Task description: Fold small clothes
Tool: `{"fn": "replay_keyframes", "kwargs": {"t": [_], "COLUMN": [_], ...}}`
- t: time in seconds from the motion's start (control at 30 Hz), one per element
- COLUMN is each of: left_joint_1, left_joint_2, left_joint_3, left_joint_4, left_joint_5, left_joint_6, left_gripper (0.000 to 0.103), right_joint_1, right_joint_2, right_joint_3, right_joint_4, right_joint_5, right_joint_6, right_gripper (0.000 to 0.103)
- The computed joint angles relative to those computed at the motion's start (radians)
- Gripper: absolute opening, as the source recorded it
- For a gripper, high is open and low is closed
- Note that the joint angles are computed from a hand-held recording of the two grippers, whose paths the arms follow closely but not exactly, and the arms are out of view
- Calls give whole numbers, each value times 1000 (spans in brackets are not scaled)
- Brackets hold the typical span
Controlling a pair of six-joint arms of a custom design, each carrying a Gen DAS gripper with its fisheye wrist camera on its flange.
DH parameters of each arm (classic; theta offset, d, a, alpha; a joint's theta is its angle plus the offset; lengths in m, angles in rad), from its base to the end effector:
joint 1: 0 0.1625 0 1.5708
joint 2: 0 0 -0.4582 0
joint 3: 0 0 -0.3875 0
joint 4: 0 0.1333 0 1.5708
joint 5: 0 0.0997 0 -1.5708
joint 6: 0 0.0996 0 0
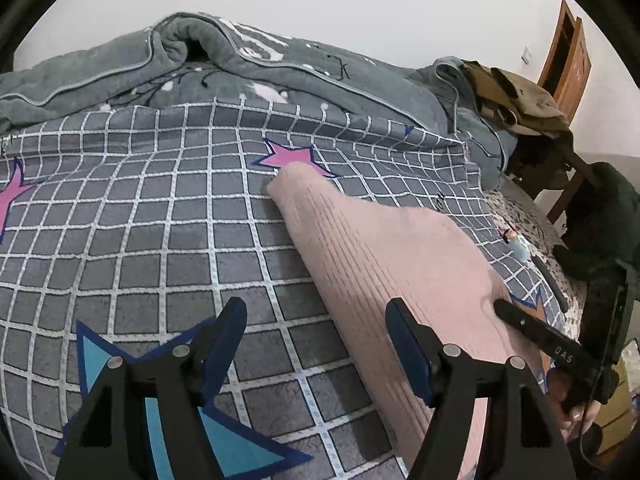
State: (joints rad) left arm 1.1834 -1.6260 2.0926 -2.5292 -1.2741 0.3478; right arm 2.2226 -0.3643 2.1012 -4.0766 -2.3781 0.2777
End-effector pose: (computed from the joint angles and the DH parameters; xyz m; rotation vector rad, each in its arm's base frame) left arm -0.0210 -0.4814 0.4088 0.8997 2.6258 -0.7042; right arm 0.3421 -0.3472 -0.0366 0.0392 -2.4566 1.3391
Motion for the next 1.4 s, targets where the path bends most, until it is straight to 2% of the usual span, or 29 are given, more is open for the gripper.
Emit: {"fn": "replay_keyframes", "kwargs": {"t": [0.07, 0.13, 0.17, 0.2, 0.27, 0.37, 0.4, 0.47, 0.5, 0.57, 0.63, 0.8, 0.87, 0.97, 1.03, 1.1, 1.17, 1.23, 1.33, 1.4], "left_joint_1": [0, 4, 5, 8, 11, 17, 17, 15, 15, 18, 25, 35, 29, 19, 10, 2, -1, 8, 26, 37], "left_joint_2": [0, 1, 3, 6, 15, 30, 36, 46, 51, 63, 77, 96, 93, 87, 85, 80, 80, 85, 99, 111], "left_joint_3": [-3, -9, -12, -16, -23, -34, -35, -31, -31, -34, -40, -44, -34, -22, -13, -3, 0, -3, -18, -26], "left_joint_4": [15, 33, 41, 51, 70, 101, 104, 100, 101, 107, 114, 116, 100, 83, 67, 51, 42, 41, 56, 68], "left_joint_5": [-7, -22, -28, -39, -56, -87, -90, -81, -80, -80, -85, -98, -89, -83, -74, -67, -62, -68, -93, -108], "left_joint_6": [-6, -19, -28, -37, -49, -65, -67, -72, -75, -89, -106, -128, -120, -114, -104, -86, -83, -102, -115, -130], "left_gripper": [70, 70, 70, 70, 70, 70, 70, 70, 71, 72, 73, 71, 69, 61, 51, 48, 48, 54, 61, 64], "right_joint_1": [16, 29, 35, 40, 32, 11, 1, -24, -33, -45, -49, -58, -63, -63, -62, -70, -56, -41, -50, -67], "right_joint_2": [-16, -38, -49, -54, -67, -76, -71, -62, -56, -59, -72, -70, -72, -65, -60, -63, -59, -49, -57, -65], "right_joint_3": [-1, -10, -17, -26, -41, -75, -80, -59, -47, -32, -30, -25, -20, -19, -20, -10, -23, -44, -43, -36], "right_joint_4": [37, 95, 114, 122, 148, 246, 271, 234, 206, 203, 247, 243, 237, 218, 196, 176, 179, 199, 216, 228], "right_joint_5": [-16, -34, -42, -48, -33, -27, -33, 16, 31, 49, 57, 74, 87, 90, 103, 156, 134, 96, 112, 135], "right_joint_6": [2, 8, 14, 16, 13, 30, 42, 47, 47, 50, 49, 1, -3, -2, -1, 6, -4, -15, 10, 35], "right_gripper": [16, 22, 31, 34, 39, 51, 52, 55, 60, 61, 61, 61, 61, 61, 54, 37, 33, 33, 39, 49]}}
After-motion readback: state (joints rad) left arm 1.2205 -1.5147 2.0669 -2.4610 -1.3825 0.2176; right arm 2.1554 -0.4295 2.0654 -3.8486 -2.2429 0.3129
